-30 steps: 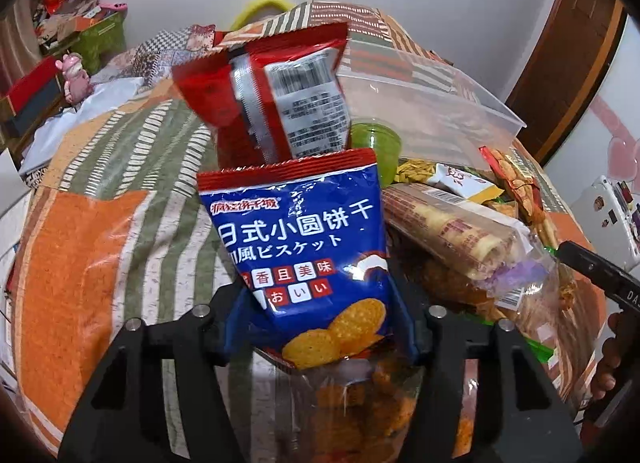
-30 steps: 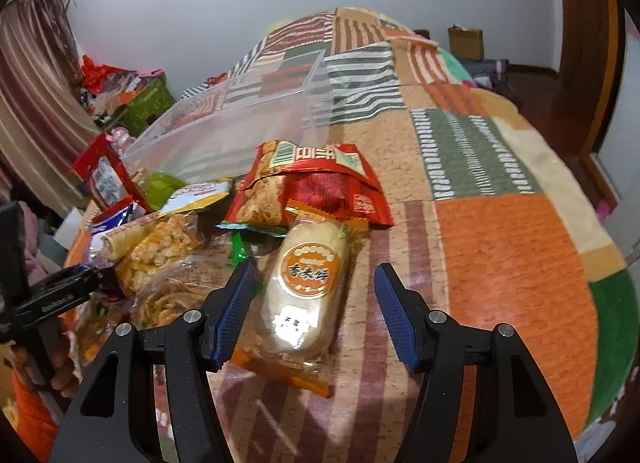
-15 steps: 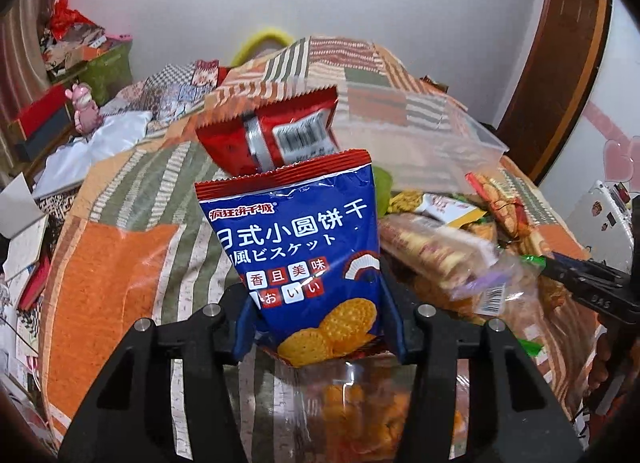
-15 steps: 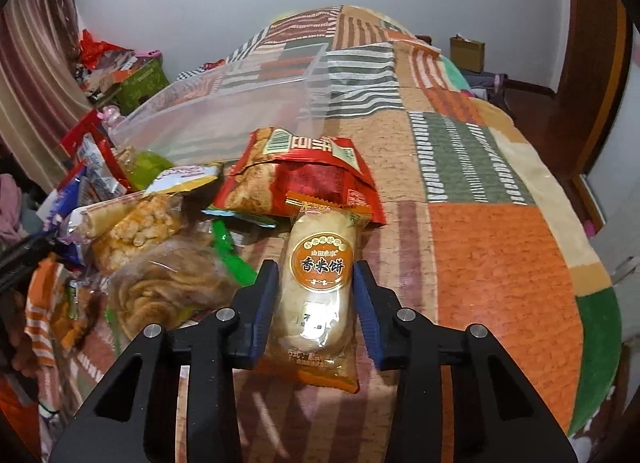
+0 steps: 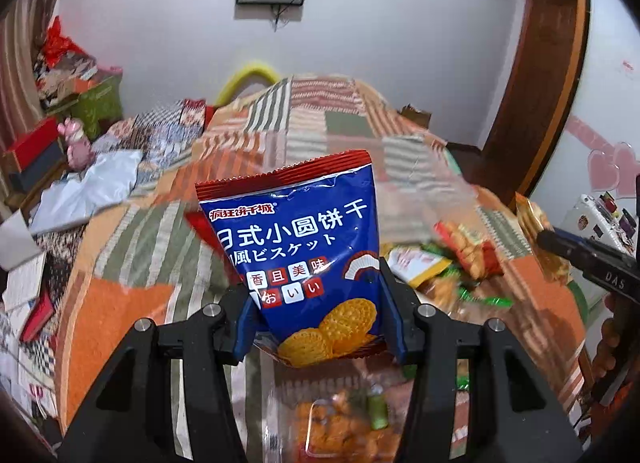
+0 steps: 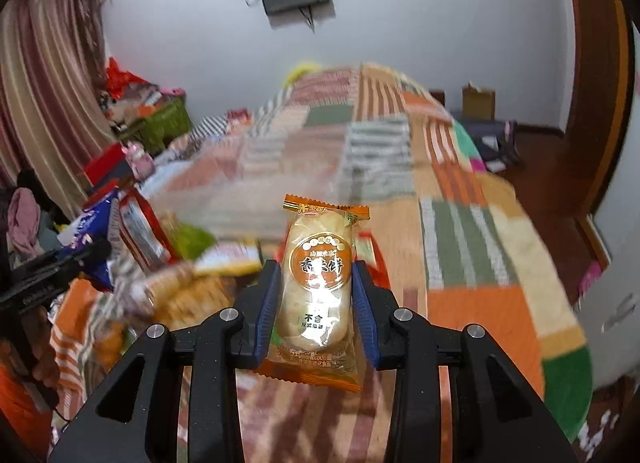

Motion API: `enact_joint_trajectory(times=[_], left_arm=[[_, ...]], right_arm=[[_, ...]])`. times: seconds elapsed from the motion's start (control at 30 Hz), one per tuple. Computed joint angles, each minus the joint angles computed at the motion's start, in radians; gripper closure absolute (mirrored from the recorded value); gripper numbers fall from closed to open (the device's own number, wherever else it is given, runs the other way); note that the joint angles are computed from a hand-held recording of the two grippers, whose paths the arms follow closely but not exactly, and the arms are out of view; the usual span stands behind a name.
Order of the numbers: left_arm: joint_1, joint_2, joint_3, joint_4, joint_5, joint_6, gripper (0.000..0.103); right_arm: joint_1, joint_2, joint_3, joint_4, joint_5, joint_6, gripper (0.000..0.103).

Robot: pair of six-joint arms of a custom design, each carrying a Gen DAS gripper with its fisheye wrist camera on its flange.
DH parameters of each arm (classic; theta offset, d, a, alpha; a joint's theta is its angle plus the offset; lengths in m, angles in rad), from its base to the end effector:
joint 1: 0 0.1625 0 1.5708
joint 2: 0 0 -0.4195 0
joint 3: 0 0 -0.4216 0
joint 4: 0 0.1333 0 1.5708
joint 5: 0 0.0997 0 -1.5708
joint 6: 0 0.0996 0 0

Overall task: Organize snacks
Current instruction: 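Carry both snacks over the clear box and open both tools to drop them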

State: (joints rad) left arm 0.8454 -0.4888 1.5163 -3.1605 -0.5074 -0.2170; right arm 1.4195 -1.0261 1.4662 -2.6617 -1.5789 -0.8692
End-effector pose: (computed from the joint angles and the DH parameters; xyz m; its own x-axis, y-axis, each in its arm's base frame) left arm -0.2985 -0.6688 0.0108 -0.7777 -0.1619 -0.6074 0.4033 0.6126 -0.6798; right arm 0.0197 -0.7500 0.3228 -0.7292 -0.5003 0.4669 -0.6771 0.6265 -0.3861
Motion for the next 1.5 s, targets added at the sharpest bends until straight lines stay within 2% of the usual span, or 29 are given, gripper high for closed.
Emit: enact_joint_trajectory(times=[0.17,0.3,0.7,0.93,1.2,1.5], left_arm=[[0.008,0.034,-0.095,-0.028,-0.026,0.108,0.052],[0.028,0.053,-0.163,-0.018,-0.070,0.131,0.052],[0.099,0.137,-0.397,0.176,-0.179,0.140,0.052],[0.133,0.195,-0.512,0.296,-0.201,0.130,0.052],[0.146,0.224,-0.582,0.340,-0.206,0.167,0.052],[0.160,0.239,-0.652,0.447,-0.221,0.129,0.052]], right_arm=[[0.027,0.032,-0.035,-0.023,0.032,-0.035,0.070],[0.044,0.072,-0.073,-0.027,0.045,-0.058,0.070],[0.063,0.192,-0.235,0.081,0.000,-0.086,0.070],[0.075,0.240,-0.295,0.107,-0.043,-0.107,0.070],[0.082,0.291,-0.358,0.141,-0.059,-0.123,0.070],[0.093,0.333,-0.410,0.167,-0.066,-0.147,0.071]])
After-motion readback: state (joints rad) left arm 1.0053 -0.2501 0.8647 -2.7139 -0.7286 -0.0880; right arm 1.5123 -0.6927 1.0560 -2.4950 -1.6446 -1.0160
